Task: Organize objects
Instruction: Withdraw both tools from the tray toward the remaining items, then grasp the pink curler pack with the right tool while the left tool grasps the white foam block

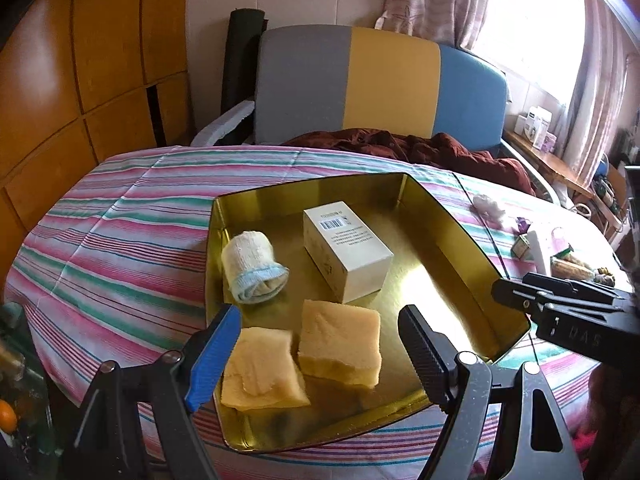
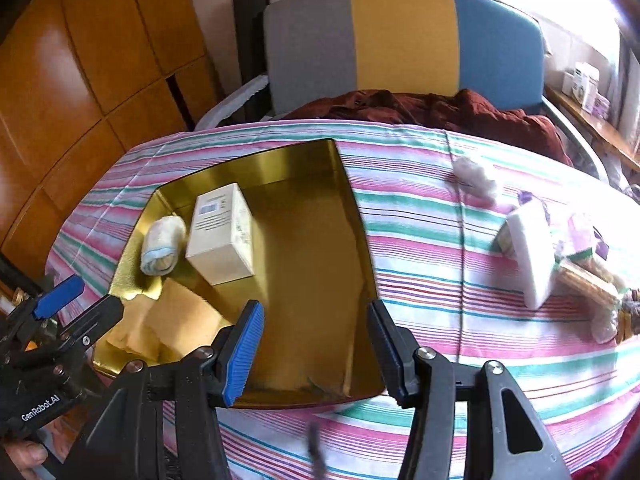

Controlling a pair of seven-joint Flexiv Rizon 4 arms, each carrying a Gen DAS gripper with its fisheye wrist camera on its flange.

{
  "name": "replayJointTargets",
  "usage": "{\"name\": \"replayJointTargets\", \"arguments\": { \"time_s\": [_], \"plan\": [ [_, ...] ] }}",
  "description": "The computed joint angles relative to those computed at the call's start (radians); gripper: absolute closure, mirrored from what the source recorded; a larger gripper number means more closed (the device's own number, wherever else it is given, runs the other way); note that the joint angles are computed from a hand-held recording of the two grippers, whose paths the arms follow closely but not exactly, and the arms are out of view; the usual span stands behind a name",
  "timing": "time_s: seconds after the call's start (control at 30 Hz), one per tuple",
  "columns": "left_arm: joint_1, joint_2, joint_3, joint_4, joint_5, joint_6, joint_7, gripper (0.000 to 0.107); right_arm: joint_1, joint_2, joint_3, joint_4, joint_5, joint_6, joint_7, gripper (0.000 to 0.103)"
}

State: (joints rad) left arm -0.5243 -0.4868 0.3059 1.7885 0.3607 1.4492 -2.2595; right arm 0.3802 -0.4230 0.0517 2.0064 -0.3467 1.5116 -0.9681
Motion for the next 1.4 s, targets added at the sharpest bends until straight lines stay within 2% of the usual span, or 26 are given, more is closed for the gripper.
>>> {"name": "replayJointTargets", "arguments": {
  "time_s": [0.3, 0.6, 0.8, 0.97, 1.07, 1.2, 1.3, 1.4],
  "plan": [
    [0.031, -0.007, -0.053, -0.004, -0.029, 0.003, 0.066, 0.026, -0.075, 0.007, 0.018, 0.017, 0.056, -0.028, -0.004, 0.049],
    [0.057, -0.028, -0.118, -0.015, -0.103, 0.007, 0.178, 0.025, -0.14, 0.044, -0.027, 0.067, 0.078, -0.046, 0.028, 0.049],
    [0.071, -0.05, -0.169, -0.042, -0.164, 0.012, 0.275, 0.026, -0.24, 0.067, 0.008, 0.044, 0.133, -0.083, -0.008, 0.049],
    [0.088, -0.077, -0.23, -0.076, -0.226, 0.018, 0.376, 0.025, -0.32, 0.052, 0.044, -0.049, 0.197, -0.138, -0.089, 0.048],
    [0.097, -0.097, -0.268, -0.101, -0.267, 0.015, 0.438, 0.025, -0.334, 0.011, 0.027, -0.125, 0.208, -0.188, -0.111, 0.036],
    [0.092, -0.122, -0.295, -0.132, -0.309, 0.002, 0.507, 0.025, -0.403, -0.074, 0.077, -0.26, 0.303, -0.269, -0.168, 0.032],
    [0.089, -0.141, -0.31, -0.155, -0.337, -0.015, 0.546, 0.025, -0.454, -0.146, 0.126, -0.37, 0.411, -0.335, -0.2, 0.022],
    [0.084, -0.158, -0.318, -0.179, -0.359, -0.033, 0.575, 0.025, -0.465, -0.203, 0.128, -0.449, 0.465, -0.373, -0.208, 0.022]
  ]
}}
